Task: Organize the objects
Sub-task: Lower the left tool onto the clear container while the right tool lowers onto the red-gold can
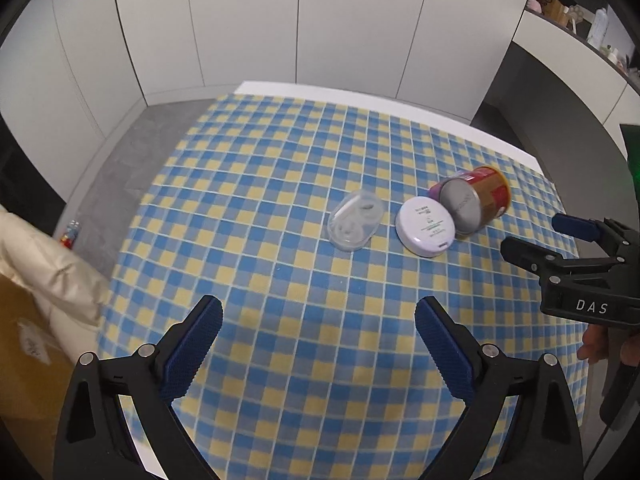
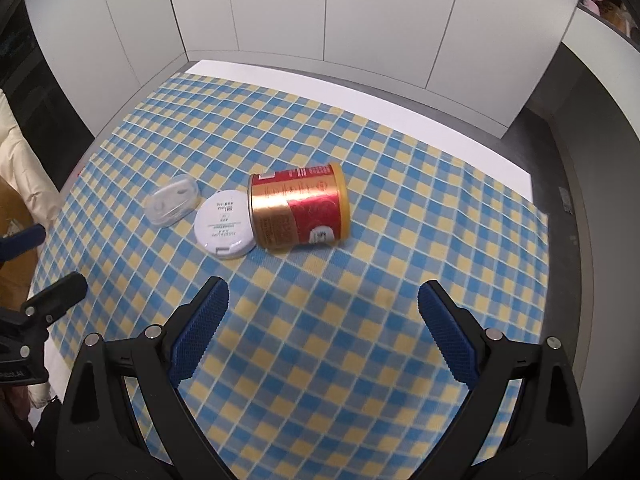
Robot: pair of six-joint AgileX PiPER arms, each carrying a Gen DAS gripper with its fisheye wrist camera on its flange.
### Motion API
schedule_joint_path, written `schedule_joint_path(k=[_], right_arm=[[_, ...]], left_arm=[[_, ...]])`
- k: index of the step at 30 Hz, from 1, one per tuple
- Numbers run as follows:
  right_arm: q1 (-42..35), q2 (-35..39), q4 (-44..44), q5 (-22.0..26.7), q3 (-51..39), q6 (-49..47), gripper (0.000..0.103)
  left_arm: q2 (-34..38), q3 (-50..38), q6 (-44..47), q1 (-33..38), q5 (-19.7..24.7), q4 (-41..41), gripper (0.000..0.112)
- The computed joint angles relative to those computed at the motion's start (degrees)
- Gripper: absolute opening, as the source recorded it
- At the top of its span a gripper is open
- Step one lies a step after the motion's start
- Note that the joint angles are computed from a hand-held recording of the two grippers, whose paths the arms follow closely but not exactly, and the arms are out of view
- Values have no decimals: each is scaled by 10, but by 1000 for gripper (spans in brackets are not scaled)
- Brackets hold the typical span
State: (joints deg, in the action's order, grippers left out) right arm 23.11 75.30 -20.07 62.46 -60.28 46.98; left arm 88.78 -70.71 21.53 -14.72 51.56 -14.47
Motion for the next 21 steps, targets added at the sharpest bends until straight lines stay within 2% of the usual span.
schedule_joint_path(k=[8,14,16,21], right_arm=[[-48,43,20,-57,-6,-41,97],[-67,64,23,-81,-6,-55,97],[-73,71,31,-88,-6,-66,94],[-78,81,38,-110,-8,-76,90]], left_arm=[[98,-47,-20,-27,-15,0,93],[137,-71,-36,-46,-35,13,85],[147,-83,-29,-53,-35,10,84],[171,-116,-29,-75,-35,15,72]])
